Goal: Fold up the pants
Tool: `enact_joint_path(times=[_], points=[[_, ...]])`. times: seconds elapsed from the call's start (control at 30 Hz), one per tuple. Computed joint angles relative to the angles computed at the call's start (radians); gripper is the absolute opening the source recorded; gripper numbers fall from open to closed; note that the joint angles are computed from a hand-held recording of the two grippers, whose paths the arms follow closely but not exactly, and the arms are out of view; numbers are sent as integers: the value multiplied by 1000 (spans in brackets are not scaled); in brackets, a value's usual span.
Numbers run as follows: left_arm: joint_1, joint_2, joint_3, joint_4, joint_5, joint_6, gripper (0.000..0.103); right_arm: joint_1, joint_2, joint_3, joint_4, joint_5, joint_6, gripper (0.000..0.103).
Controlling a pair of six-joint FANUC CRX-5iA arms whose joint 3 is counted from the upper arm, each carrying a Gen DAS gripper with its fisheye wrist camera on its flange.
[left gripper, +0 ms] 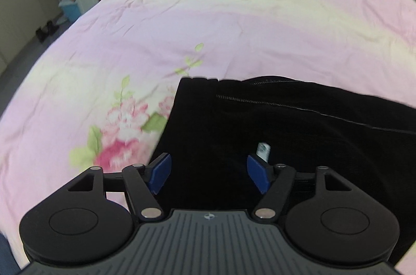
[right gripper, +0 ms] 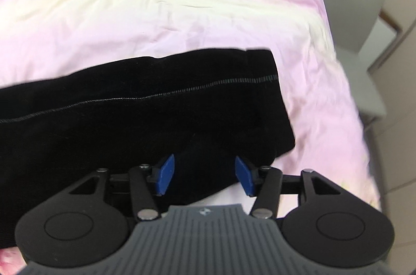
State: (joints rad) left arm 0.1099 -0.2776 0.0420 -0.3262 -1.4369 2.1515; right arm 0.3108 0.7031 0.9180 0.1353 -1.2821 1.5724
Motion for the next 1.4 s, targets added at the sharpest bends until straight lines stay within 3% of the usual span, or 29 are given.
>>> enact_joint_path(times=[0.17,0.23,0.33,0.53,0.7,0.8,0.83,0.9,0.97,1.0,1.1,1.27,1.4], points=[[-19,-147,-120,19,24,316,83,-61,-56,-75,-127,6,-109,58],[26,-226,-212,73,86,416,84,-85,-74,-105,-178,24,-185,61],[121,-309,-340,183,190,481,84,-122,-69,-99,-241,29,-297,62],[144,-343,-461,192,336,613,84,-198,-39,-67,-408,70,-423,62],[118,-342,-514,147,438,755,85,-190,1,-50,-410,108,-516,65],[59,-326,-514,57,464,868,79,-174,1,-87,-384,180,-544,66],[44,-325,-517,32,476,901,72,-166,-3,-101,-365,204,-551,64],[19,-319,-512,-6,484,951,59,-154,-16,-126,-351,245,-542,39],[-25,-294,-480,-62,454,1006,43,-126,-16,-117,-291,251,-547,23],[-51,-275,-454,-89,423,1025,41,-115,-19,-116,-261,249,-550,16],[-75,-248,-401,-109,367,1005,34,-76,-34,-109,-161,235,-567,12],[-7,-269,-369,-28,358,867,29,-28,-70,-100,-27,209,-584,11],[10,-280,-323,-4,321,771,28,-35,-127,-111,-19,141,-578,10]])
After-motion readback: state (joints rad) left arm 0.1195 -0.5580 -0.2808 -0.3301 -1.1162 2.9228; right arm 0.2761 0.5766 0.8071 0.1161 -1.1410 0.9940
